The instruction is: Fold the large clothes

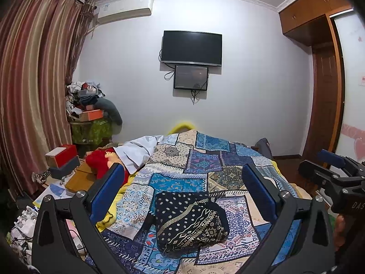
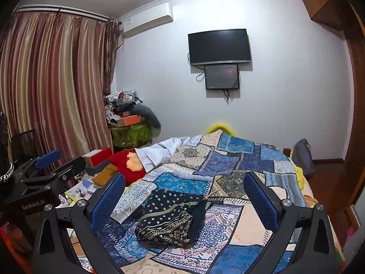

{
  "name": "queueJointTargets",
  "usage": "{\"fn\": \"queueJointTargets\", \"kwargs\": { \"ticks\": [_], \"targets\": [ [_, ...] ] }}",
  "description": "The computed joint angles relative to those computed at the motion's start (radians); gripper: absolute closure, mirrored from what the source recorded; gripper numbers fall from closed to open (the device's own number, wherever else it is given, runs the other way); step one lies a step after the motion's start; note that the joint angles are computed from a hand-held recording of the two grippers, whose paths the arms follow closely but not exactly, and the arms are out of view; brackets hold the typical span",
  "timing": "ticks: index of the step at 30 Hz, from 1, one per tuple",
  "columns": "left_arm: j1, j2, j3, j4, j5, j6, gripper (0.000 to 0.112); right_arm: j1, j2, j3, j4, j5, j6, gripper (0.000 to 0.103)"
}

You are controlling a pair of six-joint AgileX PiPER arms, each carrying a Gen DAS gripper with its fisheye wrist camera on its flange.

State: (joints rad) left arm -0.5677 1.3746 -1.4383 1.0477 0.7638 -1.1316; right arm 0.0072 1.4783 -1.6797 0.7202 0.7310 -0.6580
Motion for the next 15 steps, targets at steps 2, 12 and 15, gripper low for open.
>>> {"fn": "queueJointTargets", "kwargs": {
  "ticks": [2, 12, 15],
  "targets": [
    [-0.001, 0.001, -0.001, 0.001, 0.001, 0.000, 0.009, 0.010, -0.003, -0.001, -0.016, -0.003, 0.019, 0.000],
    [0.015, -0.004, -0.006, -0.035, -0.023, 0.037, 0.009, 0.021, -0.007, 0.002, -0.032, -0.013, 0.034, 0.000],
    [0.017, -0.003, -0.012, -0.049, -0.030, 0.052, 0.009, 0.031, -0.012, 0.007, -0.046, -0.020, 0.047, 0.000]
  ]
}}
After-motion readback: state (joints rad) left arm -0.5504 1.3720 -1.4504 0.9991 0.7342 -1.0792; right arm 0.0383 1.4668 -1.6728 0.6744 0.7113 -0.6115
